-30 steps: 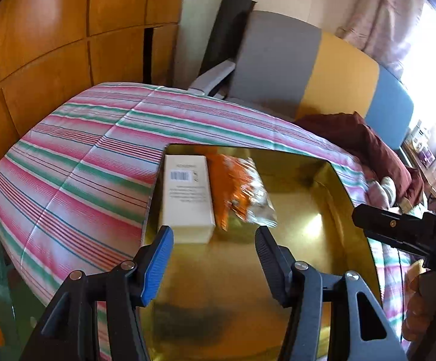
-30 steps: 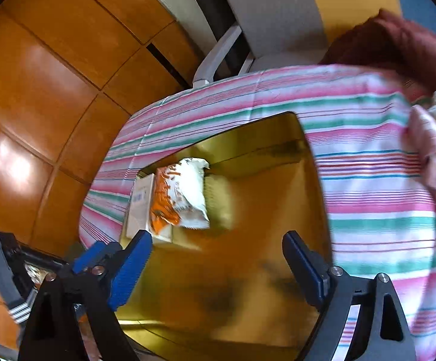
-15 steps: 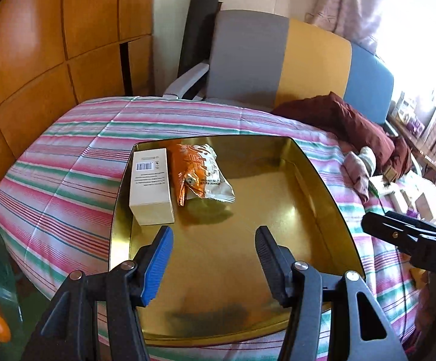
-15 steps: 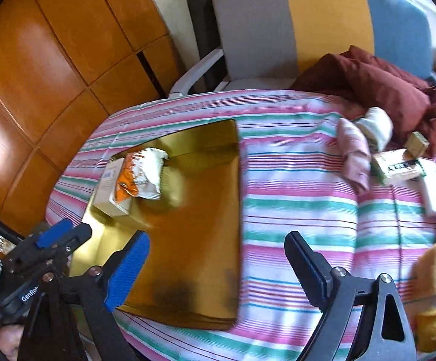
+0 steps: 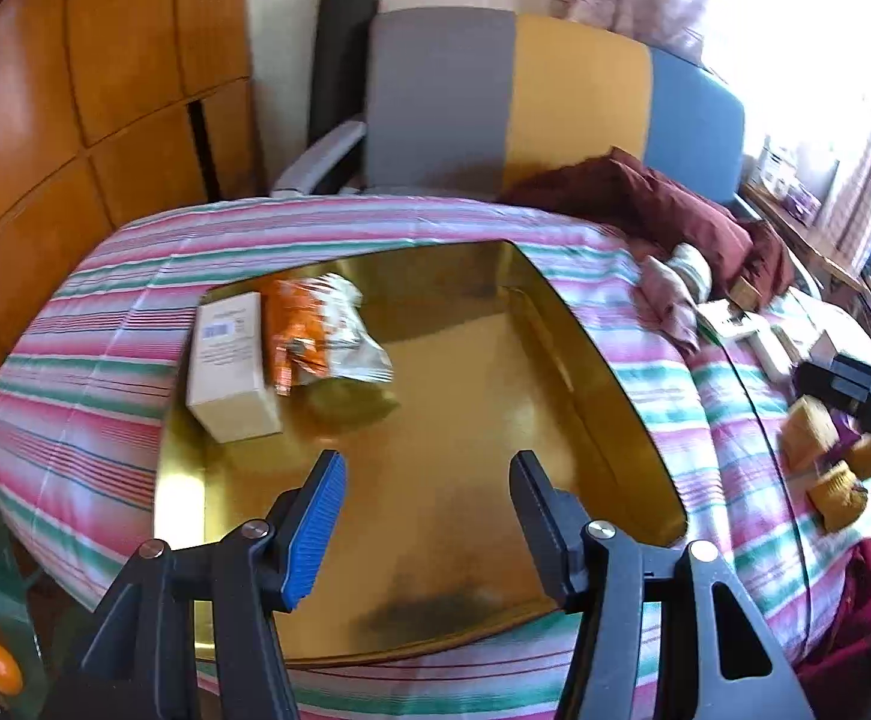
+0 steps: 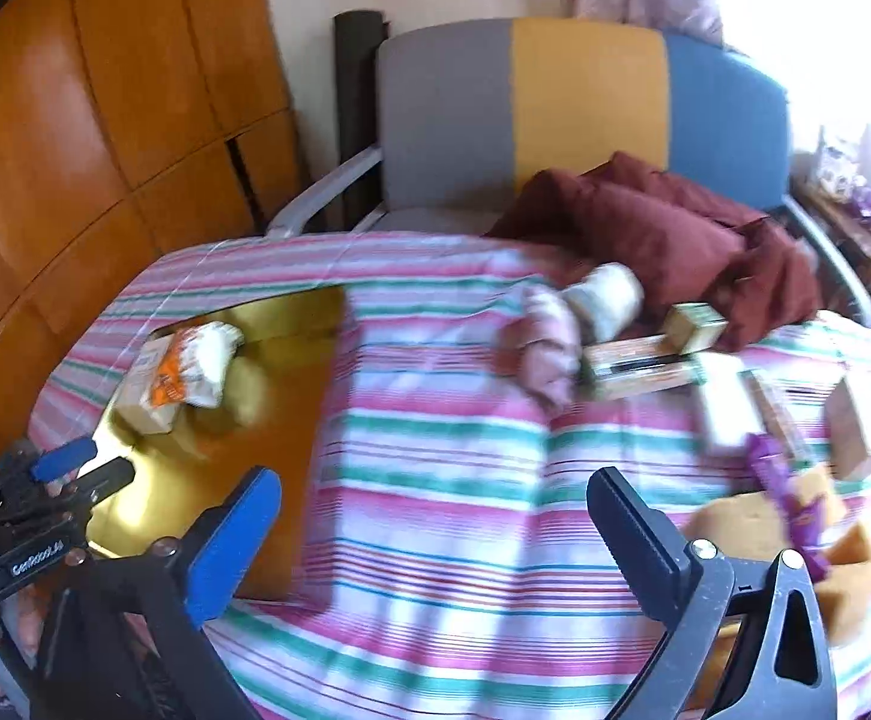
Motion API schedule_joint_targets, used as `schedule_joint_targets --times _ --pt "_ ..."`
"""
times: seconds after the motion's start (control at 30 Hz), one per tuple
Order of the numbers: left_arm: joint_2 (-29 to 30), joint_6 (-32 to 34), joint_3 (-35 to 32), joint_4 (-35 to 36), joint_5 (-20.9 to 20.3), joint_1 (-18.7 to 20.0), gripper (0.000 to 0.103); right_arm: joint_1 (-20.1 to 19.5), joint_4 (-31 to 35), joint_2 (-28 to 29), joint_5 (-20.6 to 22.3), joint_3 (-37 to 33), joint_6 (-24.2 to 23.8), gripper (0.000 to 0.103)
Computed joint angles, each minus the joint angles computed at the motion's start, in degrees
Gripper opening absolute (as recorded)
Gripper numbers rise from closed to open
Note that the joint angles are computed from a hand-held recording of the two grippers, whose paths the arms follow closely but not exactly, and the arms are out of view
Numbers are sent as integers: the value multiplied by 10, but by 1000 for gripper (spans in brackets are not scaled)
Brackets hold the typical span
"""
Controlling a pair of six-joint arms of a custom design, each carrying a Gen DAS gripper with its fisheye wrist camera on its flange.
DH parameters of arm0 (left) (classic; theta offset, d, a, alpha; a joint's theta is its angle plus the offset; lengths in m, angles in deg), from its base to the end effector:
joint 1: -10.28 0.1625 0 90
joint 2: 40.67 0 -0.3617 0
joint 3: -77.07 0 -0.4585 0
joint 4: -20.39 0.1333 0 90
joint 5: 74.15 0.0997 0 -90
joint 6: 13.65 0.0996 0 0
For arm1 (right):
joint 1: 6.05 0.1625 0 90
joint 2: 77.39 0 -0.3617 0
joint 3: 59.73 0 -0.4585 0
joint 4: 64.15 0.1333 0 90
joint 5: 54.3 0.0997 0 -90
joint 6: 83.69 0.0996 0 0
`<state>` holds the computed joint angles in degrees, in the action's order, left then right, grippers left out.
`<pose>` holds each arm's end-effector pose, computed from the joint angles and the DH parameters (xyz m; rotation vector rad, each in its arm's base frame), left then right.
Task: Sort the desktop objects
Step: 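Move both grippers back toward the yellow sponges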
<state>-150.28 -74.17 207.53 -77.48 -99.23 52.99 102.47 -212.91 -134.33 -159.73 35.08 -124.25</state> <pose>-0.1385 -0.4320 0.2765 -0.0922 2.1331 -0.9518 0.3194 -0.6172 0.1300 1.3094 -2.4513 0.4308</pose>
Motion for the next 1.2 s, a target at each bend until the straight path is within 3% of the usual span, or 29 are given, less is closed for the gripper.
schedule_joint_targets --times 0.2,0.47,0.73,0.87,0.97,1.2 --pt "35 86 4 -90 -20 0 57 -24 5 -10 -19 -40 25 103" --pt "82 199 -2 -222 -84 11 64 -70 25 -30 -20 -93 120 103" --pt "126 253 -21 -275 -119 14 82 -109 56 -42 -10 -125 234 103" --pt "149 271 -31 -287 -137 16 82 -119 85 -35 -40 -145 300 103" --pt "163 278 -37 -287 -141 16 82 -130 143 -26 -56 -167 354 103" --pt "185 288 -50 -292 -152 18 82 -139 189 -18 -75 -180 408 103"
